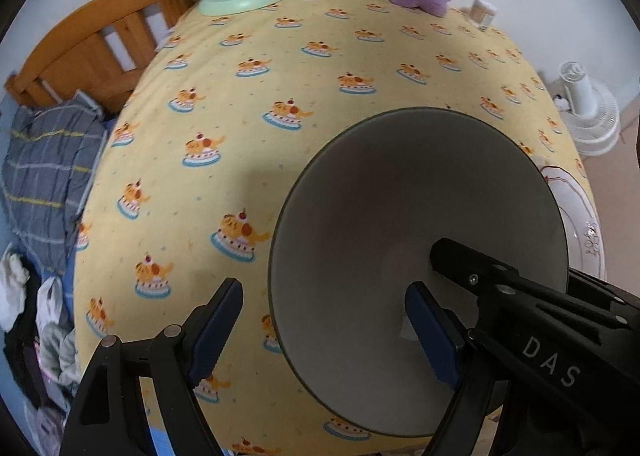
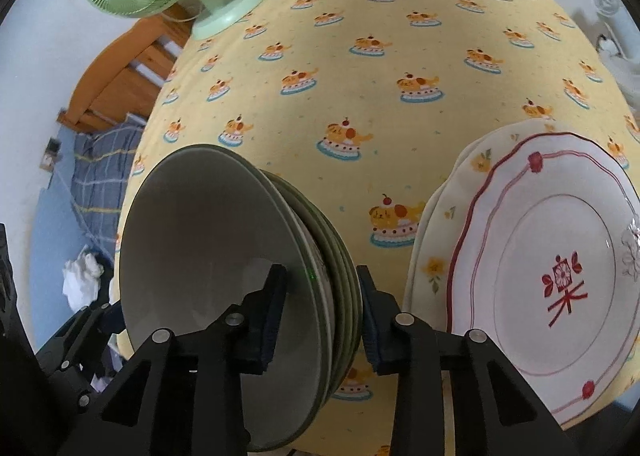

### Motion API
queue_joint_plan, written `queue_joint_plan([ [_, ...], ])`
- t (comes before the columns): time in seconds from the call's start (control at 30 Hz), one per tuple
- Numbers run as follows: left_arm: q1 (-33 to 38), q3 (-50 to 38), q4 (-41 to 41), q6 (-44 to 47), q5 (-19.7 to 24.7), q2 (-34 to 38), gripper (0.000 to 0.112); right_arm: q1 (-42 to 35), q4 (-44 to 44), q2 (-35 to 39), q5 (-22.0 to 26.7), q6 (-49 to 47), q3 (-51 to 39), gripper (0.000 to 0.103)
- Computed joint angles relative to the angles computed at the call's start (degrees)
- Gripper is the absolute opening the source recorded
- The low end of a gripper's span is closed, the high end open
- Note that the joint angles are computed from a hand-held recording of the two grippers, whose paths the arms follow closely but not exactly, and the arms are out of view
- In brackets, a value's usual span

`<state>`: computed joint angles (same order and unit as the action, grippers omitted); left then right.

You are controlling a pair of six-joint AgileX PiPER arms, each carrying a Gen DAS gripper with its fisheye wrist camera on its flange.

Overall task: Organize plates and bowls
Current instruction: 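Carry the nested bowls with both grippers over the plate stack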

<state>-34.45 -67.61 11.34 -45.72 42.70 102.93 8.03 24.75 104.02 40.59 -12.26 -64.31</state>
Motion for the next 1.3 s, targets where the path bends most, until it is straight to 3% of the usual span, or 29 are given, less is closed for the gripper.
queue_joint_plan([
  [0.23, 4.1, 3.2, -10.4, 14.2, -7.2, -0.6, 0.083, 2.6, -6.7, -0.6, -0.8, 9.9, -0.2, 0.037],
  [0.4, 5.8, 3.5, -16.6, 21.5, -8.9, 0.2, 0.08, 3.4, -8.8, -0.8, -1.0, 13.3, -0.2, 0.038],
  [0.6, 6.1, 3.9, -18.4, 24.4, -10.9, 0.4, 0.08, 3.1, -8.4, -0.6, -1.4, 13.2, -0.1, 0.039],
  [0.73, 5.9, 2.9, -20.0, 26.8, -10.1, 0.9, 0.076, 2.9, -7.7, -0.5, -1.6, 11.5, 0.0, 0.04],
  [0.8, 5.4, 1.8, -19.7, 27.0, -9.1, 1.1, 0.067, 2.8, -7.8, -0.5, -1.5, 11.3, -0.1, 0.04],
  [1.3, 4.8, 0.4, -18.6, 23.7, -4.7, -0.4, 0.065, 3.7, -11.2, -1.7, 2.4, 13.2, -2.1, 0.041],
])
